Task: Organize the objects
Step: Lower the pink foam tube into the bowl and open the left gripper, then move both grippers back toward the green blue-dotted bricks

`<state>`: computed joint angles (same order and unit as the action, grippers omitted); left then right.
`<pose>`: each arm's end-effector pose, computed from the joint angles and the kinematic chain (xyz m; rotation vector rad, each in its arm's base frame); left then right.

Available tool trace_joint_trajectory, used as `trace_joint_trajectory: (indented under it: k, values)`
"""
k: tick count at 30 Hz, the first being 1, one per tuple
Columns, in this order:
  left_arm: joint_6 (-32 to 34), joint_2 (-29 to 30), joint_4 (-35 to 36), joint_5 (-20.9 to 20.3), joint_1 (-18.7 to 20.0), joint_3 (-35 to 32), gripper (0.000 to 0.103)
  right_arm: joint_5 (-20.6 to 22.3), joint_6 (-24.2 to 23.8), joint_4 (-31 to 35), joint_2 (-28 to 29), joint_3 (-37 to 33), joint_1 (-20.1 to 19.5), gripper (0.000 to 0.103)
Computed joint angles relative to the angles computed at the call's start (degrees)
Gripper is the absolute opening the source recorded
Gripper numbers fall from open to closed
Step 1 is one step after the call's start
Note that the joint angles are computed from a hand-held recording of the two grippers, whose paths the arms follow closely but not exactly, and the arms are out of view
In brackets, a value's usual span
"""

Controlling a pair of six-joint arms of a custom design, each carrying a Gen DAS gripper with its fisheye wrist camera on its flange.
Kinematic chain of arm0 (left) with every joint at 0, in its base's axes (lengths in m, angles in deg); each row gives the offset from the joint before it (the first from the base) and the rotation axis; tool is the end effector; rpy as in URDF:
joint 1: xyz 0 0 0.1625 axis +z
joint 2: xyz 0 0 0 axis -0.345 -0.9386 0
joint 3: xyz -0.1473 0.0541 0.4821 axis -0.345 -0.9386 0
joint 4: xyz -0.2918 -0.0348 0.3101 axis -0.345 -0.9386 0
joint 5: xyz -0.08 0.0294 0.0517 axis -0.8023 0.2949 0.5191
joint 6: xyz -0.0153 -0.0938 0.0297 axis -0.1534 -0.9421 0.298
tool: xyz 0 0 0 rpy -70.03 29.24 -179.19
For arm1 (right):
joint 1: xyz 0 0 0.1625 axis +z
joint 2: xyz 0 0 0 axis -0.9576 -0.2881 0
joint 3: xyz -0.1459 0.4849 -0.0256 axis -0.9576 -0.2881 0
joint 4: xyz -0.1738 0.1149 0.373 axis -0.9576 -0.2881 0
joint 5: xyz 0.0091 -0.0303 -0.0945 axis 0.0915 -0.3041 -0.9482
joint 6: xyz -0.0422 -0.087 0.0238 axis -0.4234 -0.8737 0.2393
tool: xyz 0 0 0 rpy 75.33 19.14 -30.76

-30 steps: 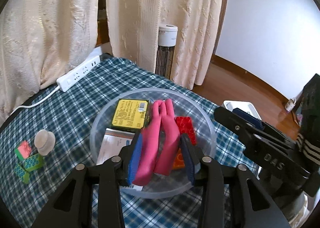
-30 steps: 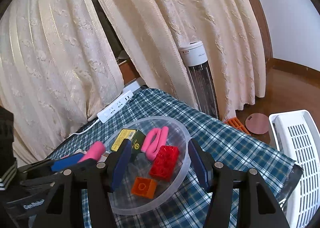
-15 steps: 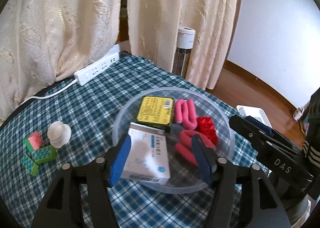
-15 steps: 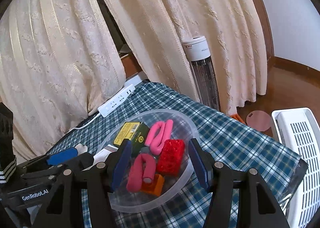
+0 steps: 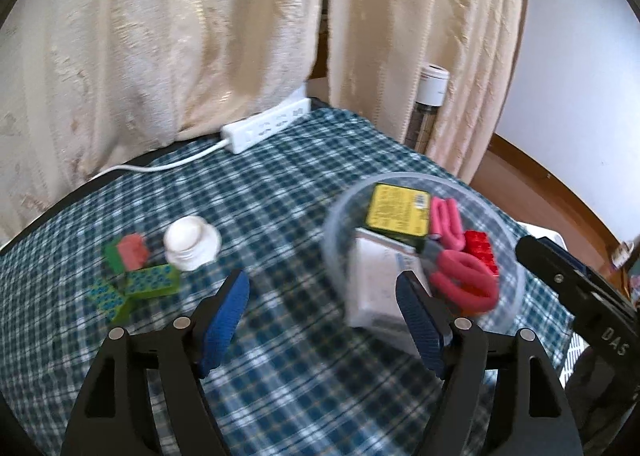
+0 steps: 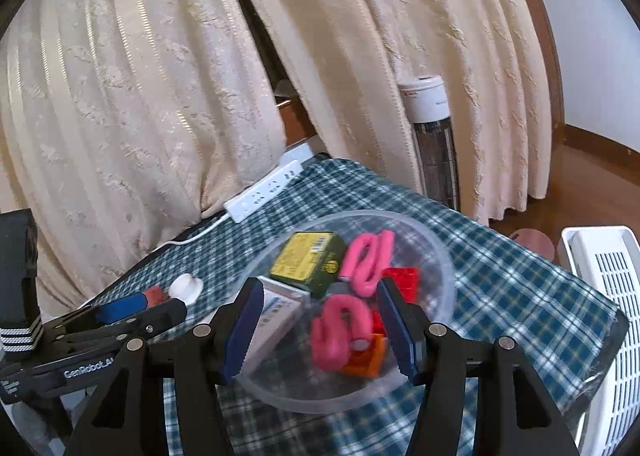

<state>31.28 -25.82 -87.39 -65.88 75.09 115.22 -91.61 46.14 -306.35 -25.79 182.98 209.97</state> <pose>-0.0440 -0.4161 0.3930 0.5781 2.3278 -0.8546 0.4617 -0.3572 -0.0293 0.2723 -2.4086 1.3326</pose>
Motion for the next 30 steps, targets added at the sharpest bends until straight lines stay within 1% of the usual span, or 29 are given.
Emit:
trace_joint_trajectory:
  k: [6, 10, 16, 18, 20, 22, 26, 30]
  values:
    - [2.17, -2.88, -0.60, 2.00, 3.00, -0.71, 0.077, 1.24, -1.99, 3.88, 1.40, -4.21, 1.47, 0.062]
    - [3.18, -4.32, -0.43, 3.52, 6.33, -1.85, 0.077, 1.99, -3.32, 6.58, 2.49, -6.92, 2.36, 0.062]
    - [5.62, -5.90, -0.63, 4.11, 10.48, -3.72, 0.077, 3.81, -4.82, 11.44, 4.37, -11.73, 3.53, 0.062]
    - [6.78, -6.08, -1.20, 4.38, 11.54, -4.21, 0.077, 4.66, -5.31, 13.11, 5.06, -13.34, 3.78, 0.067]
    - [7.69, -6.06, -1.56, 4.53, 12.68, -4.79, 0.077, 5.62, -5.64, 15.38, 5.78, -15.05, 3.98, 0.067]
    - [8.76, -6.04, -2.00, 4.52, 14.08, -5.36, 0.077, 6.61, -5.58, 17.50, 6.40, -16.43, 4.01, 0.067]
    - [10.10, -5.75, -2.72, 4.22, 16.67, -6.47, 0.077, 10.23, -3.61, 23.84, 7.42, -19.05, 3.33, 0.067]
    - [11.52, -5.32, -3.90, 4.42, 19.07, -7.48, 0.077, 12.23, -3.42, 28.73, 8.90, -22.04, 2.96, 0.067]
